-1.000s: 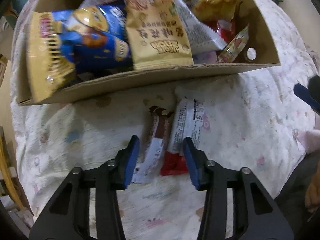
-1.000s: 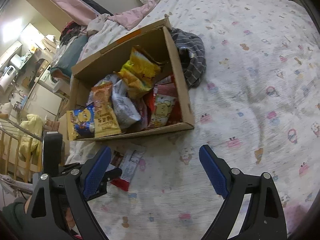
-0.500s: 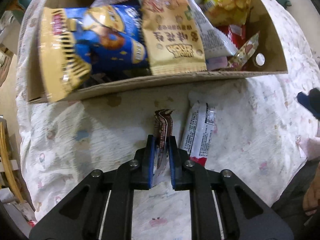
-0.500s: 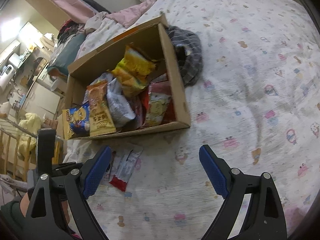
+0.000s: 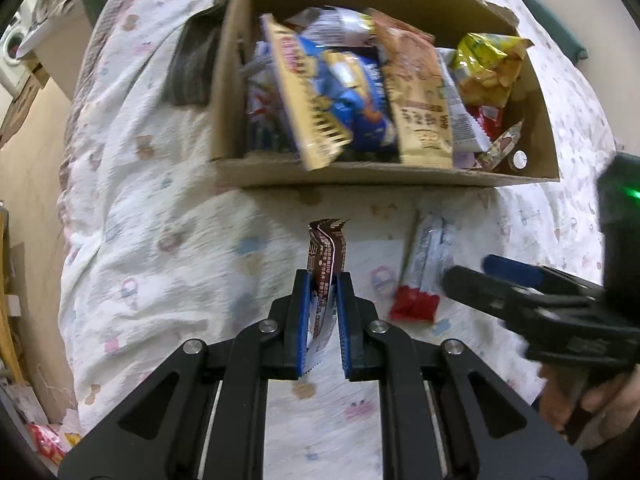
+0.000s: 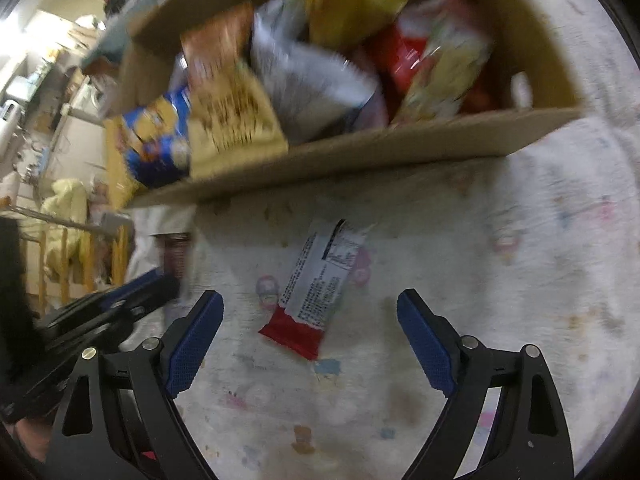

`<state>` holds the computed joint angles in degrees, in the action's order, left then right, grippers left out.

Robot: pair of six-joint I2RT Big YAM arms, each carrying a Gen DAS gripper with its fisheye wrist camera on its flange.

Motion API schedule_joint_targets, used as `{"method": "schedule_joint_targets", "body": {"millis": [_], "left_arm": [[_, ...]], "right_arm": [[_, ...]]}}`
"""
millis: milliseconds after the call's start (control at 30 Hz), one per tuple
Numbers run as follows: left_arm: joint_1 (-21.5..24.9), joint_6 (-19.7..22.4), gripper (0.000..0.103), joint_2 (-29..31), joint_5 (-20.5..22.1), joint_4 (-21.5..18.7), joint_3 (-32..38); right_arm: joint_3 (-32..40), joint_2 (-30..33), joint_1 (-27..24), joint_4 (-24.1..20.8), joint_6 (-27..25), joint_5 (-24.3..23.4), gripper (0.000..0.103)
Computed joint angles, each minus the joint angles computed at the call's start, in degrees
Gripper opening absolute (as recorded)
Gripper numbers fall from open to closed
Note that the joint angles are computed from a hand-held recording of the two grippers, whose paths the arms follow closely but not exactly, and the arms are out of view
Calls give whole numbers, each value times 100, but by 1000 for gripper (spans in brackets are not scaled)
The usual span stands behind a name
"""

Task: Organize snacks
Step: 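Grasp the white-red snack bar with the right gripper while the left holds the brown bar, then lift and carry both snack bars over the box with both grippers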

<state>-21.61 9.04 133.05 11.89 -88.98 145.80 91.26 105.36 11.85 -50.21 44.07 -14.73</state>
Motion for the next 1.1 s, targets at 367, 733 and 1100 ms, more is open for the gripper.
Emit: {"method": "schedule_joint_targets", "body": {"millis": [367, 733, 1100], "left_arm": [[188, -7, 10, -248, -50, 207, -409], [-46, -29, 10, -401, -128, 316, -629], [-270, -183, 10, -734, -258, 665, -1131]], "right_arm": [[881, 793, 299, -915, -500, 679, 76], [526, 487, 279, -952, -972, 902, 35], [-399, -349, 96, -540, -954, 747, 32]]}}
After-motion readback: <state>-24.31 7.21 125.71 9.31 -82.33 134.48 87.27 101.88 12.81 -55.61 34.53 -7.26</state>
